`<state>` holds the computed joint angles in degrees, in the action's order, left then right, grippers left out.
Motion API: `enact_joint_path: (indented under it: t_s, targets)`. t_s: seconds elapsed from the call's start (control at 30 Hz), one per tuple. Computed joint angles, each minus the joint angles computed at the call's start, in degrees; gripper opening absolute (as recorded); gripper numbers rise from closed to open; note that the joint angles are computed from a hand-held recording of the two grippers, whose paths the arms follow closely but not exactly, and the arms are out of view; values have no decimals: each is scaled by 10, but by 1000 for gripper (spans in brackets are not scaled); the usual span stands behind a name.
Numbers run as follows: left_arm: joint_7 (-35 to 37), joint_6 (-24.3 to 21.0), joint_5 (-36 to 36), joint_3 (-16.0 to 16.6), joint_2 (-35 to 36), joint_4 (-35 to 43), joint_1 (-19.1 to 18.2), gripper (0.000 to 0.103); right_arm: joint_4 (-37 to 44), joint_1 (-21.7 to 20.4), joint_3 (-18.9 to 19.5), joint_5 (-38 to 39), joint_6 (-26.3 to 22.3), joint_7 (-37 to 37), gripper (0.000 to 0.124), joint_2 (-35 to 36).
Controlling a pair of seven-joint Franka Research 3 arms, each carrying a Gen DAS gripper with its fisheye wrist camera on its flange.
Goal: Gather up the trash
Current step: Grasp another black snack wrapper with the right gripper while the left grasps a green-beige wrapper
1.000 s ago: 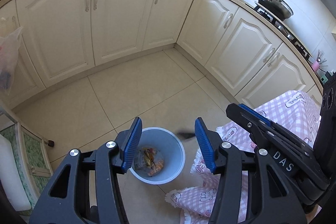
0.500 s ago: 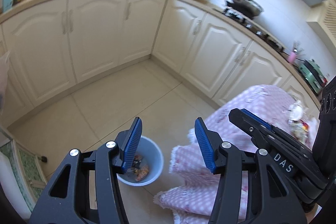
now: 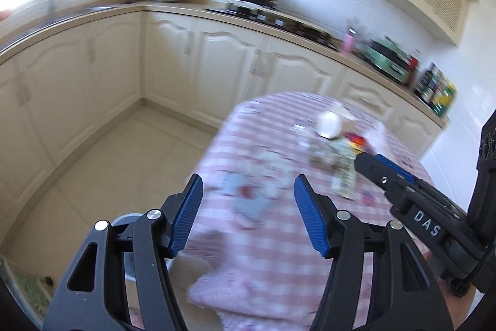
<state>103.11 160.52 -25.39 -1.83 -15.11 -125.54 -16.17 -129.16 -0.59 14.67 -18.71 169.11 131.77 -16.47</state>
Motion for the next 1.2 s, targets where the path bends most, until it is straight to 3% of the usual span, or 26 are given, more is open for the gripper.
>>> enact_joint_path:
  t_s: [0.13, 0.3, 0.43, 0.6, 0.7, 0.87, 0.9, 1.03, 1.07, 1.17, 1.2]
  targets:
    - [16, -12, -10, -20, 28, 27, -26, 59, -68, -37, -16, 7, -12, 17, 41, -68]
    - [9, -32, 6, -60, 73, 64, -29, 60, -130, -99, -8, 12, -46, 25, 50, -131]
    - [-9, -49, 39, -85, 106, 93, -22, 60, -150, -86, -43, 52, -65, -17, 59, -134]
    - [-52, -64, 93, -105, 141, 123, -6, 60, -135, -93, -42, 67, -95, -29, 65, -105]
    - [-87, -75, 130, -113, 166, 147, 1, 60, -119, -67, -70, 96, -116, -50, 70, -80]
    - [-110, -90, 158, -122, 191, 173, 11, 60, -95, -69, -65, 68, -130, -52, 70, -57]
    - [-110, -90, 159, -124, 195, 177, 13, 60, -92, -65, -68, 66, -131, -56, 70, -53]
    - [-115, -87, 169, -131, 206, 186, 16, 59, -78, -49, -76, 58, -137, -75, 42, -40]
    - [-113, -87, 171, -132, 208, 188, 17, 56, -74, -51, -74, 51, -140, -73, 35, -36]
    - [-110, -88, 172, -136, 214, 194, 18, 34, -69, -35, -87, 61, -134, -94, 31, -29]
    - [-102, -90, 165, -138, 216, 197, 20, 32, -69, -28, -93, 71, -129, -104, 30, -28]
